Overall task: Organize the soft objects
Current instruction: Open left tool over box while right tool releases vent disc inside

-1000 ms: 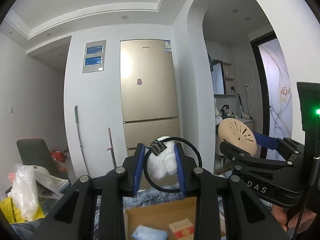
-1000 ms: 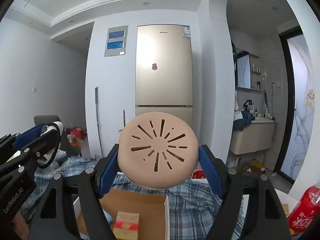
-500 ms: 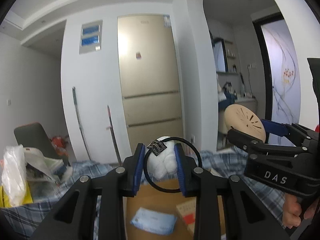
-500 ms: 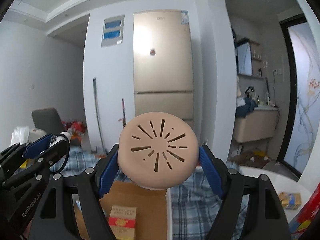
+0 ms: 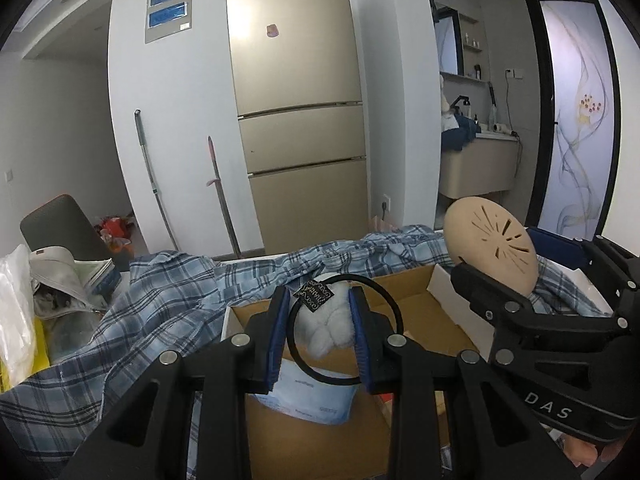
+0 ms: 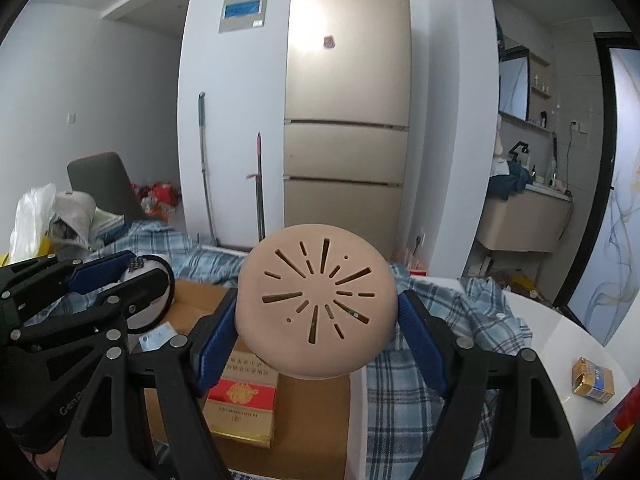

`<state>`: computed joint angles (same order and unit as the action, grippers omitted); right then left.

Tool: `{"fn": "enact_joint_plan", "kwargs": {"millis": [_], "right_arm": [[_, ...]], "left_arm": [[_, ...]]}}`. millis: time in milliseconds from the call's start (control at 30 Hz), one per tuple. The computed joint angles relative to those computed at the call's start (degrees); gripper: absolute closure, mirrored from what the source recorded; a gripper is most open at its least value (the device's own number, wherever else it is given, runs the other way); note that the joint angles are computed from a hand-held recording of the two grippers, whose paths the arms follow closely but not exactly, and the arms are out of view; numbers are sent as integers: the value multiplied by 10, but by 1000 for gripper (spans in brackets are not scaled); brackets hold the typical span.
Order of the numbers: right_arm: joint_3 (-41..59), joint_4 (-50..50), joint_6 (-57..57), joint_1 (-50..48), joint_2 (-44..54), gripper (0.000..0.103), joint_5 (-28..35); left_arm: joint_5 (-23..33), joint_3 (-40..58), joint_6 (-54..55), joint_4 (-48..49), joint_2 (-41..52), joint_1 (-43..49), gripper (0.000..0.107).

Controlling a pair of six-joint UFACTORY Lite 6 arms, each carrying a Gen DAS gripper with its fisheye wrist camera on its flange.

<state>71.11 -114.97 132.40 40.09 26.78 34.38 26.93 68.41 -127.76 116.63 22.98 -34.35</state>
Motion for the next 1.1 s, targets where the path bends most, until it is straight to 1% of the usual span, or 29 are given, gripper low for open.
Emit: {"fn": "enact_joint_plan", "kwargs": {"millis": [200,267,367,467,533,600,633,900,1100], "right_arm": [[20,21,-20,-18,21,27,-42],[22,20,-21,-24,22,27,-54],[23,16,-15,-31,21,24,-74],[26,23,-23,-35,23,24,-82],[26,24,-20,-40,23,23,-87],[27,29,-17,-43,25,23,-92],[29,30,-16,-45,26,23,-94],[31,37,-32,-34,28,22,-76],[36,46,-41,-35,30,22,-80]], "left_arm": [[-8,8,11,-8,7,5,77],[-13,10,11,-9,8,8,75],[-16,13,12,-16,10,14,67],[-12,12,9,-19,11,18,56],[-3,9,4,-23,10,21,41],[-12,1,-32,5,5,32,33],[-17,-2,-46,15,2,37,31],[-5,-2,-23,-7,-3,33,31],[0,-6,-29,-6,-8,33,31]]}}
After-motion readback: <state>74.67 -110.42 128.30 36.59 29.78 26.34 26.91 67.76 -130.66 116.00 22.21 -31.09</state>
